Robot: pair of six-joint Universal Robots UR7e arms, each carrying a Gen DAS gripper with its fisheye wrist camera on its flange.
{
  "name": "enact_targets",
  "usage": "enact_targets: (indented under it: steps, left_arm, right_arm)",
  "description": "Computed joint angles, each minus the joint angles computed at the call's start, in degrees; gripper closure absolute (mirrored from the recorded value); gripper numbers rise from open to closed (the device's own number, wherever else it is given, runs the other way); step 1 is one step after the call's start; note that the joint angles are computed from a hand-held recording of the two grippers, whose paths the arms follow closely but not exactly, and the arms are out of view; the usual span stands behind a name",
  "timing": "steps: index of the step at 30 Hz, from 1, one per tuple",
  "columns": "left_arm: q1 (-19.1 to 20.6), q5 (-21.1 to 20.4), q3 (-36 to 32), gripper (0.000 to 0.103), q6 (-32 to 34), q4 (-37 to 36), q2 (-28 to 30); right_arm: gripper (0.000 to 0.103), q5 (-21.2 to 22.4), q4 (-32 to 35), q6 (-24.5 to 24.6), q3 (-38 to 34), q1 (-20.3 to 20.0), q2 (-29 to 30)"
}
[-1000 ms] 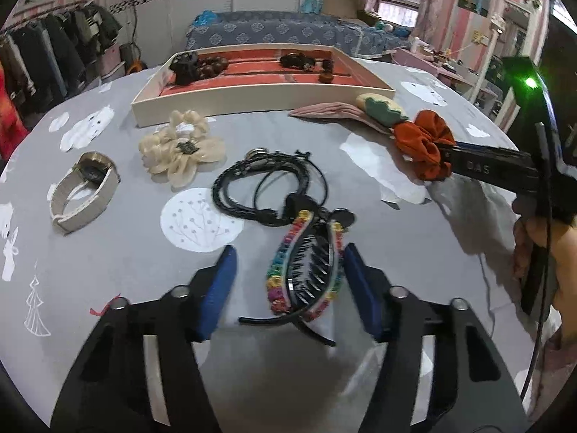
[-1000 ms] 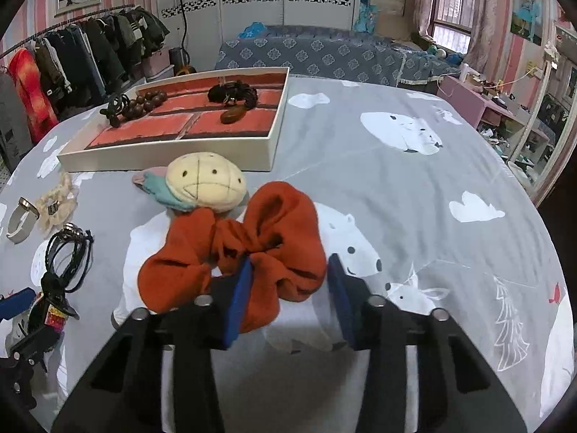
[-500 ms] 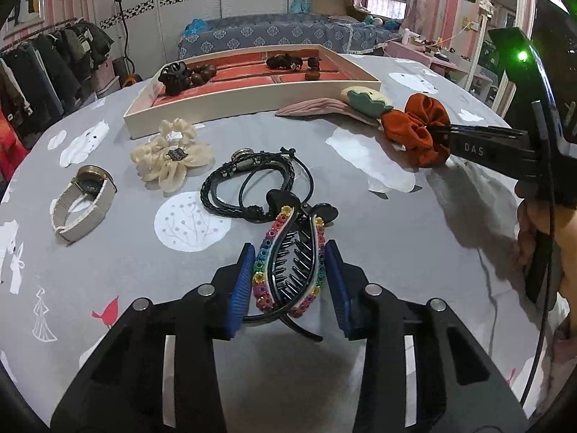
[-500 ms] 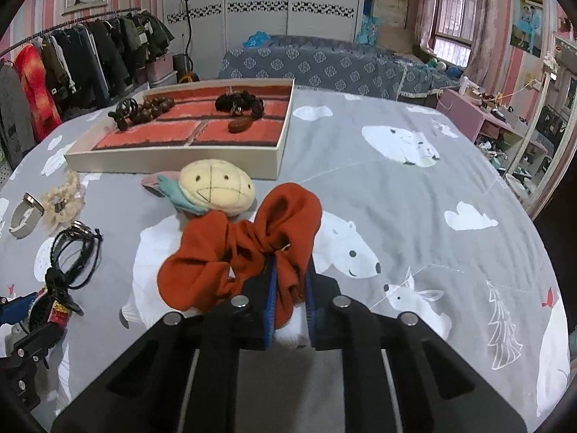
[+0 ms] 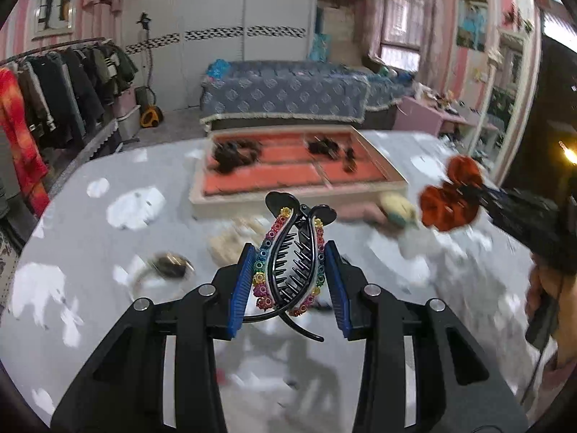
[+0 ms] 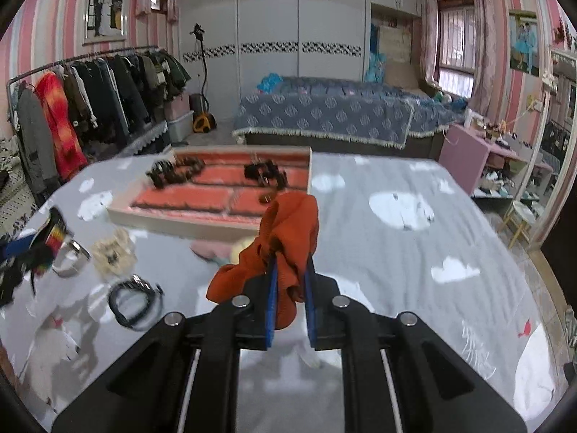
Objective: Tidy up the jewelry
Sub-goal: 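Grasp the rainbow claw clip with the left tool while the right tool grasps the orange scrunchie, then carry the claw clip and orange scrunchie into the red tray and release both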
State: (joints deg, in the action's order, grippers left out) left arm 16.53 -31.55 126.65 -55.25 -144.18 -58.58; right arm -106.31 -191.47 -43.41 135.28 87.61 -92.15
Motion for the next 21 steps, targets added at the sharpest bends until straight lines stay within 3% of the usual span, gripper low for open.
enact_targets:
  steps: [5, 9, 17, 21]
  left_arm:
    - [4.75, 1.50, -2.07, 0.065, 6.35, -2.84, -1.70]
    - [9.45, 1.09, -5.25, 0.065, 15.17, -7.95, -0.76]
    - [18.47, -1.51, -15.13, 0.065, 32.39, -14.45, 3.91]
    - [22.55, -3.55, -19.97, 0.065, 36.12, -15.28, 6.25]
  right_arm:
    - [0.090, -2.29, -0.44, 0.14, -2.27, 3.58, 2.50]
    - [0.090, -3.89, -0.28, 1.03, -5.49, 5.18, 5.89]
    - [0.090, -6.65, 1.78, 3.10, -13.99, 6.31, 13.60]
    - [0.090, -9.04, 3.84, 4.03, -20.40, 6.59, 18.85]
